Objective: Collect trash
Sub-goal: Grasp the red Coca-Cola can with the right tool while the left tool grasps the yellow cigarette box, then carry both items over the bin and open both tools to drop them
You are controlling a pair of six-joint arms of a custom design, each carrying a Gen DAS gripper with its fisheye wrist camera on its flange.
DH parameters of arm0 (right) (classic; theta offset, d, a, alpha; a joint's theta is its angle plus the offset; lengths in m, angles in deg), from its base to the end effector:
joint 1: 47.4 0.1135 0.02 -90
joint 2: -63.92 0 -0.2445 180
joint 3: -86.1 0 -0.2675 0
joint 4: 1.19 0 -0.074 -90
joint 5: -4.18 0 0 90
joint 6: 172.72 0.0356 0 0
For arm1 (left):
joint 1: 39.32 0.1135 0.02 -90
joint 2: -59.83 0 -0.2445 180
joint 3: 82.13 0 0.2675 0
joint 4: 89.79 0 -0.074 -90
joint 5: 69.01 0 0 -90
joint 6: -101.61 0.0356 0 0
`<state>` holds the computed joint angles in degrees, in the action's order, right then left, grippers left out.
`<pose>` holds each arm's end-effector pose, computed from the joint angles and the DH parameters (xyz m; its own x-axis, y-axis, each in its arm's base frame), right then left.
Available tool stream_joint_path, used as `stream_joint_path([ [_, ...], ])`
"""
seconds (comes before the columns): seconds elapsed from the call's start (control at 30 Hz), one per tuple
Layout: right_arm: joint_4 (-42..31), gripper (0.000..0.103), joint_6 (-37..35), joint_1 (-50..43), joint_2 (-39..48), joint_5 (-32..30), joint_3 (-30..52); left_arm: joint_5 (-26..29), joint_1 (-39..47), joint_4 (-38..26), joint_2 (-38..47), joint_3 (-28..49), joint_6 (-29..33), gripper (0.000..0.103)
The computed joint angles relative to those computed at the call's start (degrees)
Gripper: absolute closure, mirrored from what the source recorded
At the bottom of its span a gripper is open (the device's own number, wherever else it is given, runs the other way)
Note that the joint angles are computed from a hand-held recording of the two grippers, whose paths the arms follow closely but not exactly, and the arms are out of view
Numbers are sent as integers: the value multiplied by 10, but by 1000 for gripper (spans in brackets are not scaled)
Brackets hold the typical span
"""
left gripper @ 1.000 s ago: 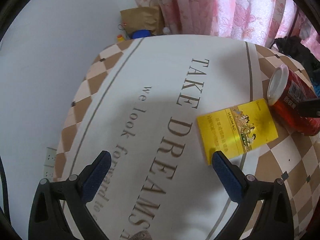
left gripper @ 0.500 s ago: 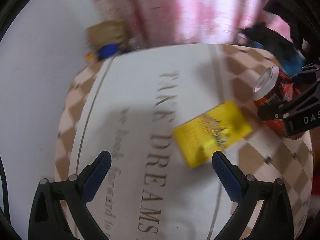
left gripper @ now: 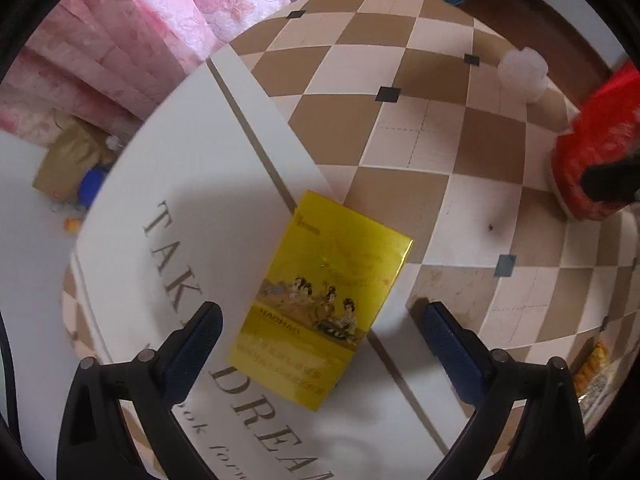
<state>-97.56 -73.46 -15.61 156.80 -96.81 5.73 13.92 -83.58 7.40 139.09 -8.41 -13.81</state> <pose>0.2503 0.1631 0.2802 -0.9223 -0.3858 0.0241 -0.3747 0.9076 0.1892 0.1777 -0.1670 0.2186 -0.9428 0.3239 -0.0788 0.3160 0.9436 0.0988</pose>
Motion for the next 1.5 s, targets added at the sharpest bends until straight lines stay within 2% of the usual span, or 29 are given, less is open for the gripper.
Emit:
stream_joint_path([
  [0.1, 9, 23, 6, 2, 20, 1, 6, 45, 19, 21, -15, -12, -2, 28],
  [0.13, 7, 23, 6, 2, 25, 2, 9, 52, 22, 24, -21, -15, -9, 40],
  [0.17, 6, 23, 8, 2, 26, 0, 10, 46, 21, 22, -25, -12, -20, 43],
  [0.27, 9, 23, 11, -2, 27, -8, 11, 64, 27, 21, -41, -22, -86, 43],
  [0.47, 24, 23, 17, -7, 5, -26, -18, 40, -36, 24, -94, -61, -287, 42],
  [0.57, 34, 23, 26, -9, -13, -32, -34, -12, -92, 12, -68, -50, -325, 41],
  [0.6, 38, 28, 29, -9, -19, -30, -40, -26, -105, 9, -62, -46, -337, 41],
  [0.63, 43, 31, 33, -8, -25, -34, -46, -33, -112, 11, -60, -45, -351, 43],
  [0.73, 52, 31, 43, -3, -45, -28, -57, -44, -117, 18, -85, -66, -382, 43],
  [0.97, 69, 32, 64, -20, -107, -31, -86, -89, -184, -33, -129, -58, -529, 44],
  [1.17, 74, 32, 79, -49, -182, -40, -130, -132, -264, -80, -67, 37, -611, 44],
  [1.3, 54, 32, 54, -102, -226, -60, -141, -166, -294, -111, 8, 144, -613, 44],
  [1.43, 5, 32, -29, -223, -254, -96, -126, -195, -307, -137, 94, 284, -594, 44],
  [1.5, -24, 32, -83, -293, -254, -111, -107, -210, -317, -148, 162, 387, -574, 44],
])
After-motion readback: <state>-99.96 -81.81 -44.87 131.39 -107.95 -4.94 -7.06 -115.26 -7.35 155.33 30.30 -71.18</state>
